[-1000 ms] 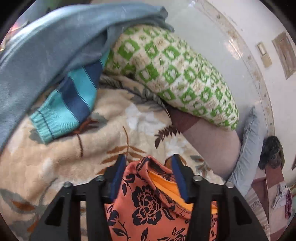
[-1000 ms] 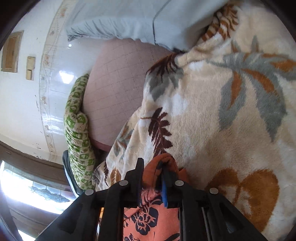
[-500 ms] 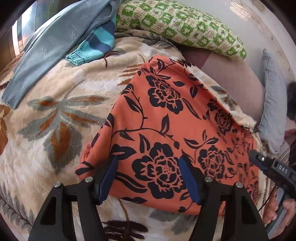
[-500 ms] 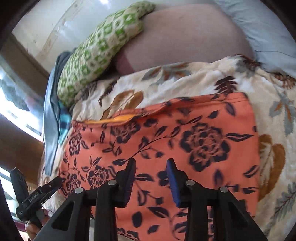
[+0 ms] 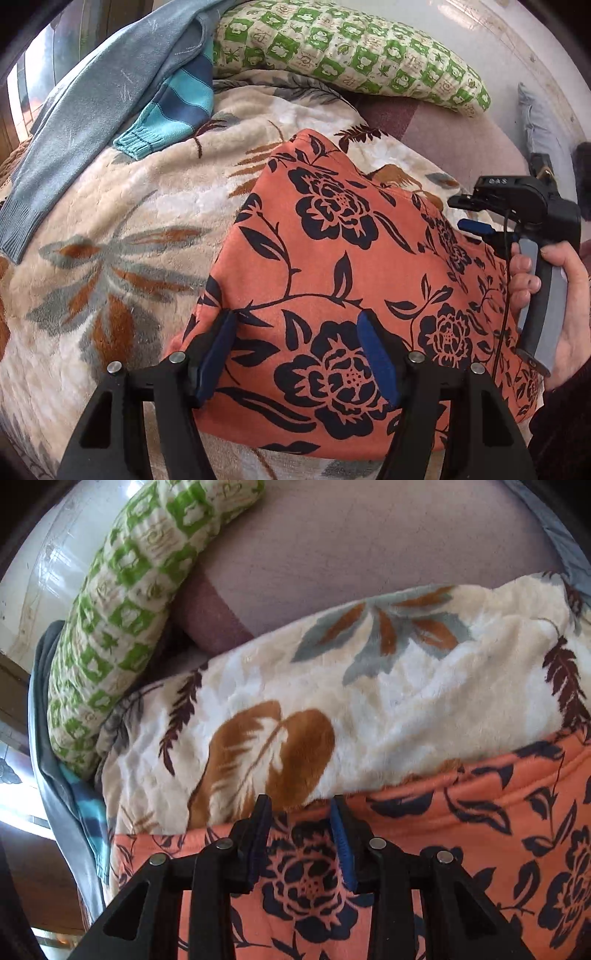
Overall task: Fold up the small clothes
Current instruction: 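Smooth the folded blouse with the right gripper while the left gripper grasps its edge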
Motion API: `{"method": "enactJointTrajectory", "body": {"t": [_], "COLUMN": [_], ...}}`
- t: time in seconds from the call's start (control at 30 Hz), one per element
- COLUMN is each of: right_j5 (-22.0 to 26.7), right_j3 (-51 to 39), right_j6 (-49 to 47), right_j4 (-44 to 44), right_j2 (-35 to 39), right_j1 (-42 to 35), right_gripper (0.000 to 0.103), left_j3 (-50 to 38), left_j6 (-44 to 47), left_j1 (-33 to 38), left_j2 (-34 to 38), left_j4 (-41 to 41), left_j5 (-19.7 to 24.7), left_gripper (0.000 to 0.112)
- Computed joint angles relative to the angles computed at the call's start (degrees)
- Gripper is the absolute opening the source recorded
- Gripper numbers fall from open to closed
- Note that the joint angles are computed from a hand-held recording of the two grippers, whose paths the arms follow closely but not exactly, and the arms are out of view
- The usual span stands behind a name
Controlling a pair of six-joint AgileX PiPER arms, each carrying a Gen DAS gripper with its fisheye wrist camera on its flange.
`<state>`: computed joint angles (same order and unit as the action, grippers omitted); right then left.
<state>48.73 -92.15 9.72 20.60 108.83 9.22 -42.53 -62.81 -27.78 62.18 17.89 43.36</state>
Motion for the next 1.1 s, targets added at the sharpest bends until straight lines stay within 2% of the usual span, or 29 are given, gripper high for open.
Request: {"method": "enactJointTrajectory", "body": {"t": [0.13, 0.23, 0.3, 0.4, 0.47, 0.53, 0.57, 0.67, 0.77, 0.9, 0.97, 1.03, 1.1], "right_j5": [1.1, 2.9, 4.1, 3.2, 2.3, 0.5, -2.7, -3.2, -3.8, -7.6, -11.7, -12.5, -16.3], "right_j3": [7.5, 16.3, 23.6, 36.1, 43.0, 49.0, 52.1, 52.8, 52.8, 51.7, 52.3, 52.3, 54.0], "right_j6": [-6.3, -7.9, -9.4, -9.1, -9.1, -12.9, -15.9, -13.1, -19.1, -19.5, -13.8, -9.3, -3.8], "right_j4": [0.8, -4.1, -6.9, -13.5, -16.7, -14.5, -11.9, -14.7, -6.8, 0.5, -4.0, -8.8, -15.9], "right_j2": [-9.5, -19.6, -27.4, -39.6, -43.9, -44.4, -47.1, -50.0, -51.6, -51.5, -51.1, -45.5, -44.2], "right_j1": [-1.1, -0.9, -1.5, -2.0, -2.9, -7.0, -9.1, -7.0, -7.7, -0.2, 7.3, 13.5, 17.9], "right_gripper": [0.036, 0.036, 0.037, 0.037, 0.037, 0.038, 0.038, 0.038, 0.038, 0.038, 0.038, 0.038, 0.039], "left_j3": [1.7, 1.6, 2.5, 3.4, 3.6, 2.5, 2.0, 1.7, 1.5, 1.5, 2.1, 2.9, 3.9], "left_j6": [-0.7, -8.4, -8.5, -1.4, -5.1, -10.6, -11.8, -12.5, -14.0, -13.9, -14.5, -12.8, -8.3], "left_j1": [3.8, 2.3, 4.5, 9.1, 4.8, -1.6, -3.4, -3.7, -4.4, -3.5, -3.1, -1.9, 2.3], "left_j2": [-5.1, -7.3, -8.6, -6.2, -3.6, -0.9, -0.1, -1.0, -4.3, -9.4, -11.0, -12.2, -13.9], "left_j4": [-1.2, 5.7, 5.2, -0.5, 3.9, 10.3, 11.8, 11.7, 12.8, 10.5, 9.6, 7.2, 1.9], "left_j5": [-0.4, 5.6, 6.9, 6.6, 8.7, 12.5, 14.1, 15.3, 16.1, 16.2, 16.0, 15.0, 12.8], "left_gripper": [0.069, 0.070, 0.072, 0.072, 0.072, 0.072, 0.072, 0.072, 0.072, 0.072, 0.072, 0.072, 0.072]}}
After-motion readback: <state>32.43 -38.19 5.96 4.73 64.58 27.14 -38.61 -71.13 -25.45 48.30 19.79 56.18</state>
